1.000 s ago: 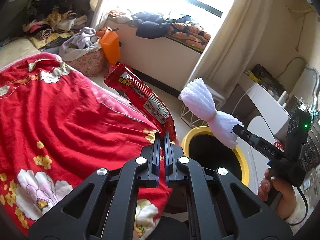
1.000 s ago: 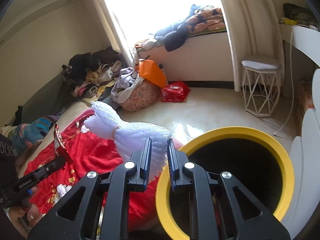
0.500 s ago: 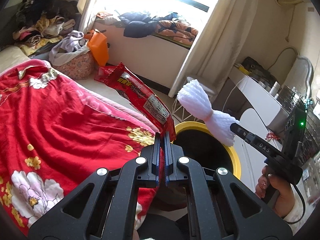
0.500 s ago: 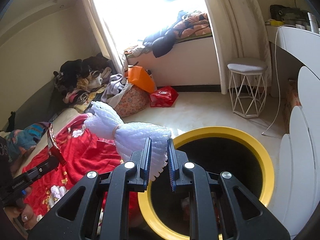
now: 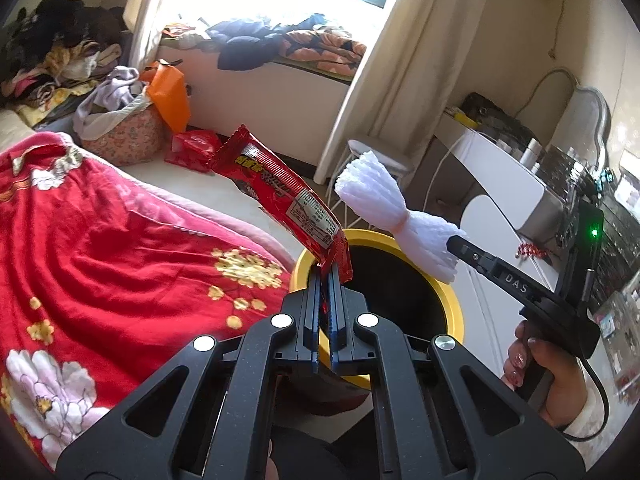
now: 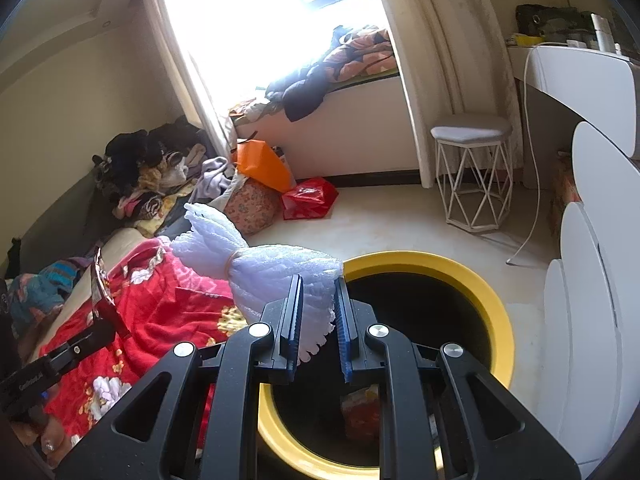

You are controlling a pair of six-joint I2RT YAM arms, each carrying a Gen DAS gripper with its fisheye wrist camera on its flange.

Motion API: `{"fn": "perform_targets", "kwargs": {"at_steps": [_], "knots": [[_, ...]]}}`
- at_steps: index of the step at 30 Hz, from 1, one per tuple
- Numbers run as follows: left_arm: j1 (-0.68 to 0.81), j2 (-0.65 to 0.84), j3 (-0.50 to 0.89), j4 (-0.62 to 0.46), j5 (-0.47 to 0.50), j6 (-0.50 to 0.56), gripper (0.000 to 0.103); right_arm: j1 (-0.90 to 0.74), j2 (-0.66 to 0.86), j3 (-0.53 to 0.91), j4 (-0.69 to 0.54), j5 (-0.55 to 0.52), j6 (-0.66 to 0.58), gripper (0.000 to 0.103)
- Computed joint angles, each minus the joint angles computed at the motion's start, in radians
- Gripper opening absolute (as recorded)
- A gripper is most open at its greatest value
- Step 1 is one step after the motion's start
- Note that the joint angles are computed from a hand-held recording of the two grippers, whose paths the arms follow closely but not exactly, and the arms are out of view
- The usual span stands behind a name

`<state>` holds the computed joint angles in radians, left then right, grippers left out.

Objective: Collect trash
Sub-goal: 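Lift and carry the red wrapper and white lace bow over the bin with both tools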

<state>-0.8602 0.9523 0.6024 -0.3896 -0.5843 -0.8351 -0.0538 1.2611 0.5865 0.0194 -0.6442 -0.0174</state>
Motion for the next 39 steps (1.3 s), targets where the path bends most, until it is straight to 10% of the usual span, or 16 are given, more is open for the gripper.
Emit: {"fn": "perform_targets", "kwargs": {"at_steps": [39], "knots": [[-0.051, 0.502, 0.195, 0.250, 0.196, 0.135, 0.002, -0.196, 0.169, 0.022, 0.043, 0.043, -0.019, 0.015]]}}
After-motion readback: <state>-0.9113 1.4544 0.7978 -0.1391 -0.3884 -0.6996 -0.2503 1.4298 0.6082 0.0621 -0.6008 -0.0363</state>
